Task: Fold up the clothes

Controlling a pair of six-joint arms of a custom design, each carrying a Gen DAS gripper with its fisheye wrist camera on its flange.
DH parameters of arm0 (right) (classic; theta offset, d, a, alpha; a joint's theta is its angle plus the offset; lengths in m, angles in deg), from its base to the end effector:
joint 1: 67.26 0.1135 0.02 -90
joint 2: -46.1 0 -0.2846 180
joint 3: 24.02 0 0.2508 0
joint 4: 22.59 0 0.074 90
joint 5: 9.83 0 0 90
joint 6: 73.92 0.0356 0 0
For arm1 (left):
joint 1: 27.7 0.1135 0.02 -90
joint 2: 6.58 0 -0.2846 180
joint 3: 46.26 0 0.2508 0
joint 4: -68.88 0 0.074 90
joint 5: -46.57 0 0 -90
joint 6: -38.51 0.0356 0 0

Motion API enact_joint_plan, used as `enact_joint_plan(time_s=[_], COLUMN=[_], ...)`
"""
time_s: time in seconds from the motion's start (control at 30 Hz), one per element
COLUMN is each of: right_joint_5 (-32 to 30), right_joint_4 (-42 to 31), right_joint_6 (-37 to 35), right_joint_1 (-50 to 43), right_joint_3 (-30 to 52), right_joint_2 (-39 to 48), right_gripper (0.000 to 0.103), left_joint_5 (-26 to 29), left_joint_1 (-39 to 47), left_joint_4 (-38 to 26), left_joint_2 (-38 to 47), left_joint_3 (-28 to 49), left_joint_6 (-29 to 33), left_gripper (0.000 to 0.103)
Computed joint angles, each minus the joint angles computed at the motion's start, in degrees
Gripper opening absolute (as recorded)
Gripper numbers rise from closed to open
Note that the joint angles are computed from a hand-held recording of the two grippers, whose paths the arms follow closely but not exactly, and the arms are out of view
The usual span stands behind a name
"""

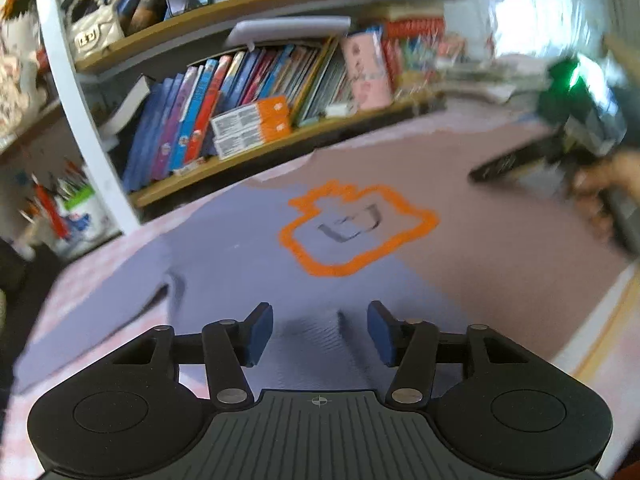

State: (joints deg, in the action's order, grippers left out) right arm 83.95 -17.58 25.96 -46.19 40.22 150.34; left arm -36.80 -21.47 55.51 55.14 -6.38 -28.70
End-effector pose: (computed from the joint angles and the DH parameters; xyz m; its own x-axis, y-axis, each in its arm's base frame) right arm 0.3478 0.1315 0.1653 -0.5801 -0.0400 -0.8136 -0.2119 0.9718 0.1033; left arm 0.2065 0.0184 0.2078 -0.5339 0.3288 -0.7790 0.2091 0.9440 0.2551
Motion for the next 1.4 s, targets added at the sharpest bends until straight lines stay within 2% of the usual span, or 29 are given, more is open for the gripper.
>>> enact_joint_plan(time_s=[0.17, 0.23, 0.33, 0.4, 0.43, 0.53, 0.57, 0.6, 0.67, 0.73, 0.8, 0.87, 0.97, 1.03, 1.13, 1.23, 1.3, 1.37, 1.4], right_joint_5=[-0.76, -0.95, -1.23, -1.68, -1.75, -1.54, -1.02, -0.49, 0.47, 0.77, 0.73, -2.67, -8.43, -10.62, -14.05, -17.74, -17.93, -15.35, -13.44], right_joint_4=[0.12, 0.19, 0.29, 0.49, 0.50, 0.36, 0.13, -0.11, -0.55, -0.51, -0.56, -2.21, -4.58, -7.53, -14.09, -19.61, -20.54, -21.23, -21.83], right_joint_6=[0.06, 0.20, 0.42, 0.73, 0.77, 0.64, 0.32, 0.01, -0.63, -0.69, -0.34, 0.99, 3.98, 3.74, 3.74, 7.23, 9.49, 10.66, 11.08], right_joint_1=[-0.11, -0.17, -0.27, -0.48, -0.52, -0.42, -0.16, 0.11, 0.62, 0.66, 0.41, -1.25, -4.60, -6.30, -8.76, -9.87, -8.44, -5.62, -3.77], right_joint_3=[-0.10, -0.14, -0.25, -0.39, -0.40, -0.28, -0.12, 0.06, 0.40, 0.32, 0.14, -0.74, -4.95, -8.87, -14.00, -17.33, -19.58, -20.90, -21.20], right_joint_2=[-0.05, -0.06, -0.12, -0.18, -0.18, -0.15, -0.09, -0.03, 0.11, 0.06, -0.10, -2.12, -8.84, -14.96, -23.76, -29.60, -32.47, -34.85, -35.78], right_gripper=[0.032, 0.032, 0.032, 0.032, 0.032, 0.032, 0.032, 0.032, 0.033, 0.036, 0.049, 0.049, 0.049, 0.051, 0.051, 0.051, 0.051, 0.050, 0.046], left_joint_5=[-4.00, -1.28, 8.22, 16.86, 19.79, 29.94, 32.67, 34.91, 38.18, 39.73, 40.05, 38.82, 33.88, 35.86, 40.33, 41.92, 42.96, 43.01, 43.16], left_joint_1=[-0.53, 3.91, 15.50, 26.56, 32.51, 53.02, 58.51, 63.31, 65.96, 61.72, 55.74, 48.61, 40.84, 40.33, 42.62, 44.84, 45.95, 46.25, 46.42], left_joint_4=[3.43, 0.43, -16.91, -30.26, -34.97, -45.66, -46.51, -47.06, -43.32, -37.43, -30.88, -23.65, -17.43, -17.01, -20.68, -23.18, -24.10, -24.46, -24.57], left_joint_2=[0.46, -6.50, -19.63, -25.71, -27.60, -26.91, -25.14, -23.17, -19.67, -15.52, -10.87, -4.65, 2.92, 6.07, 8.74, 10.51, 12.81, 15.26, 15.74], left_joint_3=[-2.04, -3.07, -0.37, 2.40, 2.82, 4.40, 4.76, 5.17, 5.66, 5.99, 6.14, 6.23, 6.78, 6.75, 7.67, 8.42, 9.37, 10.10, 10.07], left_joint_6=[0.42, 0.54, 4.64, 10.73, 14.38, 26.29, 28.22, 29.70, 25.37, 18.28, 11.04, 4.65, -0.74, 0.69, 5.74, 9.18, 9.91, 9.21, 8.94], left_gripper=[0.004, 0.004, 0.004, 0.004, 0.004, 0.004, 0.004, 0.005, 0.007, 0.011, 0.014, 0.016, 0.027, 0.028, 0.028, 0.029, 0.029, 0.029, 0.028])
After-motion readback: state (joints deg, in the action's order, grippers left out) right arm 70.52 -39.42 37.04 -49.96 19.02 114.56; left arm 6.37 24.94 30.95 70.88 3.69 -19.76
